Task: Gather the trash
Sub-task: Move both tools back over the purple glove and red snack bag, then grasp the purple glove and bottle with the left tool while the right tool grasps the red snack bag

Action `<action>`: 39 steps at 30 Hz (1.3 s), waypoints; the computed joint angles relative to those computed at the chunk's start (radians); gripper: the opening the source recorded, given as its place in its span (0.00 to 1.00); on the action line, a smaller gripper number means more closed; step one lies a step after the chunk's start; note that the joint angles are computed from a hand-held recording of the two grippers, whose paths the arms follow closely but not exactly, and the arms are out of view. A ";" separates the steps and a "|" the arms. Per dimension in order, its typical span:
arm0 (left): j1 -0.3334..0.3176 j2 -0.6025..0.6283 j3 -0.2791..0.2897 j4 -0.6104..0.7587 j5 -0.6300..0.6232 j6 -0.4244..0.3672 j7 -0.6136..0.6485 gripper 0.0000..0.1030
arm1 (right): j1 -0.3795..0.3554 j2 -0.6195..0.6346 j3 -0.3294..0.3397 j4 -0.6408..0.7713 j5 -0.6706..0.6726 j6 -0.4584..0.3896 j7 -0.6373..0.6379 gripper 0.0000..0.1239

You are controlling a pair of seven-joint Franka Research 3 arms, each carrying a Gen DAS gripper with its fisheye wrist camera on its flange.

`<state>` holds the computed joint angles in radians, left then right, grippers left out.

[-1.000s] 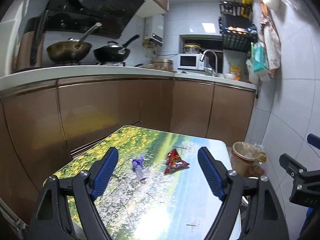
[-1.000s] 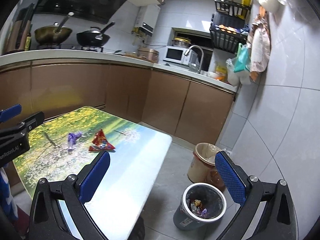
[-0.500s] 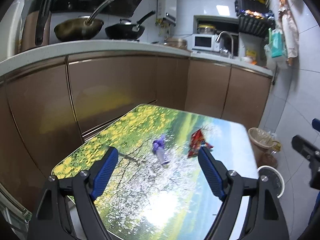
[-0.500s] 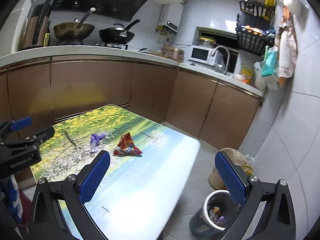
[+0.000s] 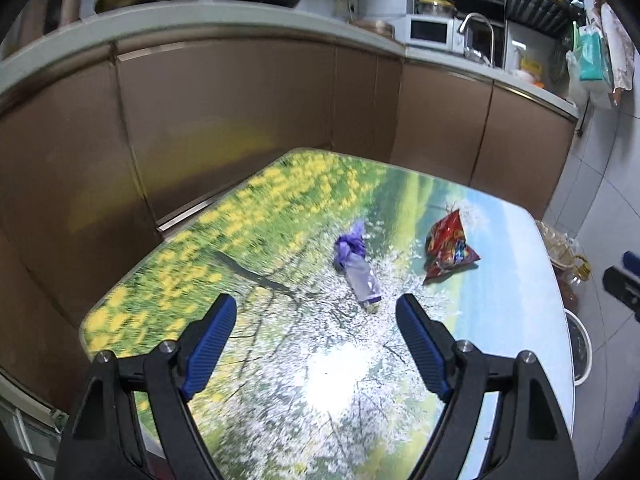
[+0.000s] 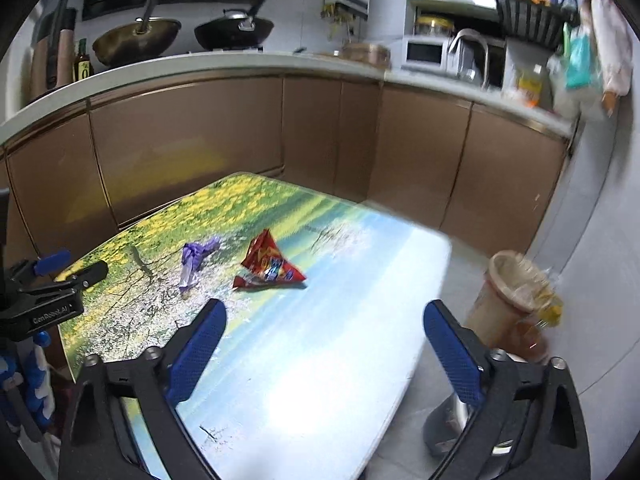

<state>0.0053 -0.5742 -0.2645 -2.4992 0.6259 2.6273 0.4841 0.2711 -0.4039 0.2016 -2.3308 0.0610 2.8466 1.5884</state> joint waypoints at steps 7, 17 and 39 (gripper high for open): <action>-0.005 0.195 0.062 0.104 -0.060 0.081 0.121 0.78 | 0.133 0.172 -0.113 0.127 0.221 -0.062 -0.201 0.70; -0.006 0.444 0.100 0.291 -0.058 0.098 0.200 0.73 | 0.126 0.445 -0.092 0.406 0.356 -0.169 -0.390 0.68; -0.032 0.531 0.133 0.329 -0.135 0.132 0.314 0.34 | 0.113 0.667 -0.075 0.621 0.276 -0.270 -0.328 0.18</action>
<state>-0.0268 -0.0435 -0.1313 -2.1698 0.4908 2.7593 0.7983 0.3838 0.2633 0.1269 -1.7103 0.3373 2.5766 1.2607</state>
